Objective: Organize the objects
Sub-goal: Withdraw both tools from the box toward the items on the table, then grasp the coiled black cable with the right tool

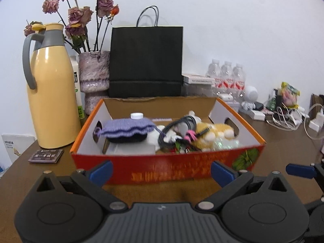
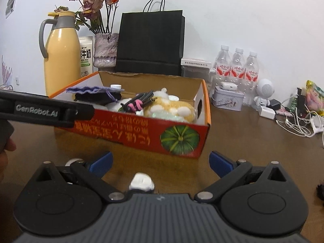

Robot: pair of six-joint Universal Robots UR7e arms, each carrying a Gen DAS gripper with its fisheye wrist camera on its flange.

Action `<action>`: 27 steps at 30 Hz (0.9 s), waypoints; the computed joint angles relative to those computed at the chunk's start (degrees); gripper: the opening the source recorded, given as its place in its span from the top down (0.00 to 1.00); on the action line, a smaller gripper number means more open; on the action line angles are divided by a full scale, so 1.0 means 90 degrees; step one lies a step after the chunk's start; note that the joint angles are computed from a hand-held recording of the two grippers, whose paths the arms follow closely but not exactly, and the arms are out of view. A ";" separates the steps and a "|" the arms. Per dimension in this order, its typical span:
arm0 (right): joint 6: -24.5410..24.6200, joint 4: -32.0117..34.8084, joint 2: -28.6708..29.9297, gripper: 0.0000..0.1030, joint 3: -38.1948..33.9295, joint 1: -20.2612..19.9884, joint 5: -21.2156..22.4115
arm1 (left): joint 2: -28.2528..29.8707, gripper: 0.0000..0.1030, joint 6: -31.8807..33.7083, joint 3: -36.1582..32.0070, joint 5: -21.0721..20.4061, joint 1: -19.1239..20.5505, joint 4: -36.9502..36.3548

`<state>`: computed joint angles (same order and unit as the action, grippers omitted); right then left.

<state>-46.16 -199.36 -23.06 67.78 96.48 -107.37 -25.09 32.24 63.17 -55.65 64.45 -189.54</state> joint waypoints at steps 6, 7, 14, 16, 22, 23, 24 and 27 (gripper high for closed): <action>0.0179 0.0007 -0.0332 0.00 0.0620 -0.0013 0.0002 | -0.0419 0.00 -0.0168 0.0792 0.0054 -0.0035 0.0025; 0.0239 0.0038 -0.0395 0.00 0.0718 -0.0018 0.0001 | -0.0478 0.00 -0.0231 0.0878 0.0078 -0.0039 0.0078; 0.0555 0.0480 -0.0616 0.00 0.0991 -0.0008 -0.0242 | -0.0910 0.00 -0.0722 0.1475 0.0285 -0.0053 0.0519; 0.0590 0.0764 -0.0588 0.00 0.0893 0.0019 -0.0420 | -0.1007 0.00 -0.0843 0.1598 0.0366 -0.0061 0.0592; 0.0978 0.1573 -0.0427 0.00 0.0435 0.0052 -0.0738 | -0.1241 0.00 -0.1063 0.1956 0.0658 -0.0083 0.0618; 0.1026 0.1598 -0.0388 0.00 0.0360 0.0056 -0.0770 | -0.1283 0.00 -0.1111 0.2018 0.0693 -0.0084 0.0635; 0.1047 0.1574 -0.0348 0.00 0.0303 0.0062 -0.0800 | -0.1312 0.00 -0.1160 0.2057 0.0733 -0.0089 0.0662; 0.0922 0.1612 -0.0311 0.13 0.0245 0.0060 -0.0693 | -0.1405 0.00 -0.1297 0.2191 0.0817 -0.0114 0.0687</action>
<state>-37.86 -184.85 -25.86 69.98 97.02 -113.60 -37.74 20.57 82.88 -48.29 63.42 -183.35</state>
